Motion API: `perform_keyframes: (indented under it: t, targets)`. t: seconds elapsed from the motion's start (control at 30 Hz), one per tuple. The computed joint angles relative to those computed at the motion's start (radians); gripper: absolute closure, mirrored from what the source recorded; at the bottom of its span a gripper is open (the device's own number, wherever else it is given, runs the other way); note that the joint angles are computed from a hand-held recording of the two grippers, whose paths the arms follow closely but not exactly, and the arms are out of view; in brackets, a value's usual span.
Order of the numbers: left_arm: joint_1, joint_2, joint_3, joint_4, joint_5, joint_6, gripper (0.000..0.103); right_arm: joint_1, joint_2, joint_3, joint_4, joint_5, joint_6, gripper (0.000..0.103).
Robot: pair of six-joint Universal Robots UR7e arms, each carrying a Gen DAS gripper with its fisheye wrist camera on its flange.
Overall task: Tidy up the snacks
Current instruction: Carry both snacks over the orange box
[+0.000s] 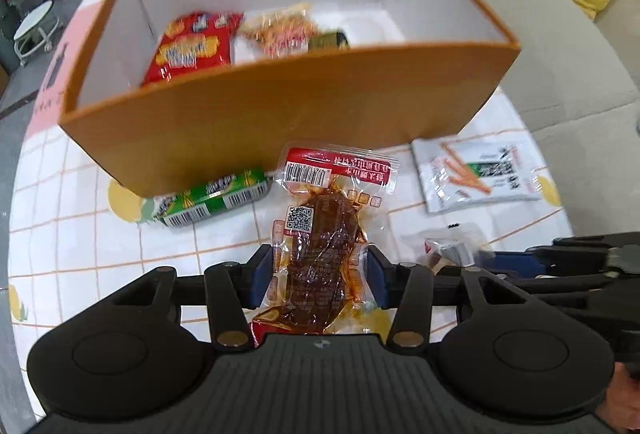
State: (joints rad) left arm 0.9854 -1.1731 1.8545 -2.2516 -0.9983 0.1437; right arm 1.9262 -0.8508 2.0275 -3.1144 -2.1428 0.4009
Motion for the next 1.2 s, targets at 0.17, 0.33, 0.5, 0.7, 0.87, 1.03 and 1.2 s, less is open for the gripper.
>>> perform_keyframes:
  t: [0.17, 0.33, 0.5, 0.7, 0.87, 1.03, 1.2]
  targets:
    - [-0.016, -0.041, -0.001, 0.004, -0.026, 0.008, 0.048, 0.020, -0.028, 0.035, -0.045, -0.007, 0.027, 0.073]
    - [-0.047, -0.081, -0.010, 0.057, -0.024, -0.048, 0.048, 0.078, -0.063, 0.056, -0.067, -0.070, 0.030, 0.073]
    - [-0.080, -0.127, -0.006, 0.069, -0.037, -0.053, 0.048, 0.140, -0.098, 0.059, -0.084, -0.128, 0.016, 0.073]
    - [-0.099, -0.153, -0.036, 0.074, -0.076, -0.055, 0.047, 0.202, -0.109, -0.006, -0.054, -0.225, -0.088, 0.073]
    - [-0.092, -0.118, -0.099, 0.047, -0.092, -0.044, 0.047, 0.196, -0.111, -0.101, 0.008, -0.225, -0.186, 0.073]
    - [-0.056, -0.042, -0.198, 0.025, -0.128, -0.045, 0.047, 0.165, -0.074, -0.231, 0.085, -0.214, -0.306, 0.073]
    - [-0.011, 0.071, -0.331, 0.052, -0.132, -0.055, 0.047, 0.114, -0.011, -0.380, 0.192, -0.186, -0.391, 0.073]
